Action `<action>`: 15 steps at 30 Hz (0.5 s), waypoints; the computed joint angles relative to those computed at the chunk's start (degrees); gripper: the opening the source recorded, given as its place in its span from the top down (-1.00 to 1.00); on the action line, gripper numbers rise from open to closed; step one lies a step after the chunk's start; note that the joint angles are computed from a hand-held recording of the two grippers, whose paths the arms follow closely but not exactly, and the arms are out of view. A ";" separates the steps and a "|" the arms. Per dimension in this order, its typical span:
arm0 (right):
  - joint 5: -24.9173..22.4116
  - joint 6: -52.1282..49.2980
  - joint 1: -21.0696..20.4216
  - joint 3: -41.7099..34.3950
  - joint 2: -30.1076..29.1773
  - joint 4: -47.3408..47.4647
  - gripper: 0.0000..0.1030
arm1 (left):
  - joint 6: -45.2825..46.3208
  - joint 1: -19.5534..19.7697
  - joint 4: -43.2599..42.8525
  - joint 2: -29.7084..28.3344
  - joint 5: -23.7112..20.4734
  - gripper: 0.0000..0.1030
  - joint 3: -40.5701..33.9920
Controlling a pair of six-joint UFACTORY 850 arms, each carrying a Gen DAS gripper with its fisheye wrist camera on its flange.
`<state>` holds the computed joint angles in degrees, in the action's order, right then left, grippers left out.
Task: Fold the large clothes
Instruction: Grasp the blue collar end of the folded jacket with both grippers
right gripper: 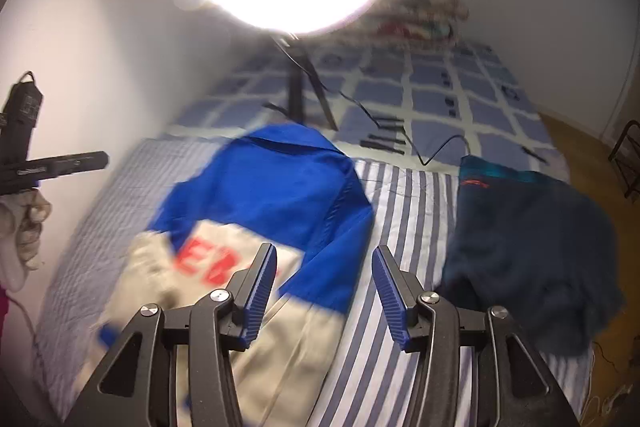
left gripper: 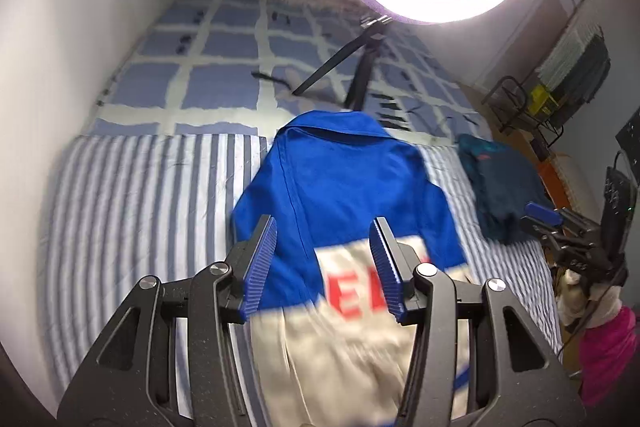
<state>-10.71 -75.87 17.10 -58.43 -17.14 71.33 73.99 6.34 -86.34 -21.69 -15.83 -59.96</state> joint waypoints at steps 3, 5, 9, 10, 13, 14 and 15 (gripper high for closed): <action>1.10 4.32 0.14 -7.48 -9.13 -4.82 0.05 | -4.57 1.04 3.41 -8.71 -1.59 0.04 -7.24; 0.59 3.50 -0.26 -11.14 -13.51 -3.71 0.05 | -10.45 1.43 9.43 -13.92 -2.83 0.04 -12.35; -2.13 -3.88 -1.19 -16.24 -19.22 5.09 0.03 | -18.94 1.41 17.61 -19.72 -1.77 0.04 -18.41; -2.22 -3.06 -1.28 -17.79 -20.71 4.66 0.01 | -19.96 1.64 18.20 -21.28 -2.39 0.04 -20.01; -4.08 3.24 -1.76 -21.63 -24.05 -0.24 0.00 | -23.18 1.99 20.99 -24.18 -3.97 0.04 -23.18; -4.56 4.66 -1.79 -22.90 -25.25 -1.44 0.00 | -24.71 1.96 22.48 -24.90 -3.93 0.04 -23.98; -4.39 6.35 -1.57 -24.02 -26.22 -3.13 0.00 | -25.68 1.90 23.73 -25.77 -4.17 0.04 -24.96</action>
